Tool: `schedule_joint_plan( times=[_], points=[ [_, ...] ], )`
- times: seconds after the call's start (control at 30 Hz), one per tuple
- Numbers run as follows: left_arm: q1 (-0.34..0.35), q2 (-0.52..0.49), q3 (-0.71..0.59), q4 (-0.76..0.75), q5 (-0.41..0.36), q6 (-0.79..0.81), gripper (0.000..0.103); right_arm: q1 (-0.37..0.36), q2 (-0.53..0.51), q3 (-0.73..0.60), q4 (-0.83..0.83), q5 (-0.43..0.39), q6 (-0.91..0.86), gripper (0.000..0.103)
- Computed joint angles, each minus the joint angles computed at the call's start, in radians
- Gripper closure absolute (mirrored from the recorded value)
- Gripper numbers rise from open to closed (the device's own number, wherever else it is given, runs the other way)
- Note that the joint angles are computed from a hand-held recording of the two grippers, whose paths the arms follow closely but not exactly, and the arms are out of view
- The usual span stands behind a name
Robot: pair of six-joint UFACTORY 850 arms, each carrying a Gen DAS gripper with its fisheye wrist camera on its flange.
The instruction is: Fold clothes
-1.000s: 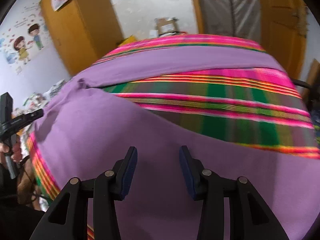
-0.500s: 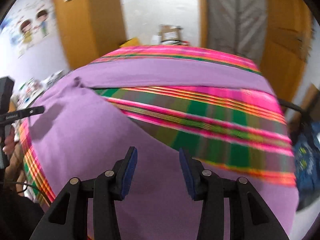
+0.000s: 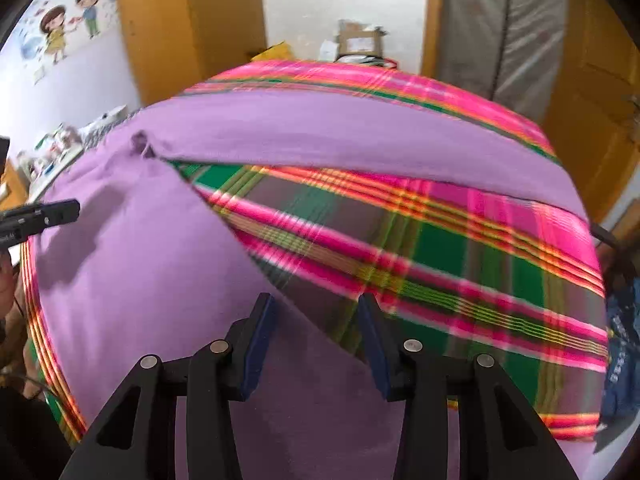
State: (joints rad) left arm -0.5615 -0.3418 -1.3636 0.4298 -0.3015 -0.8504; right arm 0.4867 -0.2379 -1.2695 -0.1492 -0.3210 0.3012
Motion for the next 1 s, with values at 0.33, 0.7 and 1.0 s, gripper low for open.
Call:
schedule_joint_plan(
  times=[0.33, 0.7, 1.0],
  points=[
    [-0.023, -0.081, -0.12, 0.209, -0.157, -0.22, 0.079, 0.036, 0.026, 0.018, -0.029, 0.055, 0.1, 0.058],
    [-0.006, -0.13, -0.186, 0.216, -0.224, -0.209, 0.079, 0.039, -0.017, -0.036, 0.019, 0.018, 0.045, 0.058],
    [-0.004, -0.14, -0.2, 0.331, -0.284, -0.269, 0.079, 0.031, -0.051, -0.115, 0.21, 0.03, -0.165, 0.058]
  ],
)
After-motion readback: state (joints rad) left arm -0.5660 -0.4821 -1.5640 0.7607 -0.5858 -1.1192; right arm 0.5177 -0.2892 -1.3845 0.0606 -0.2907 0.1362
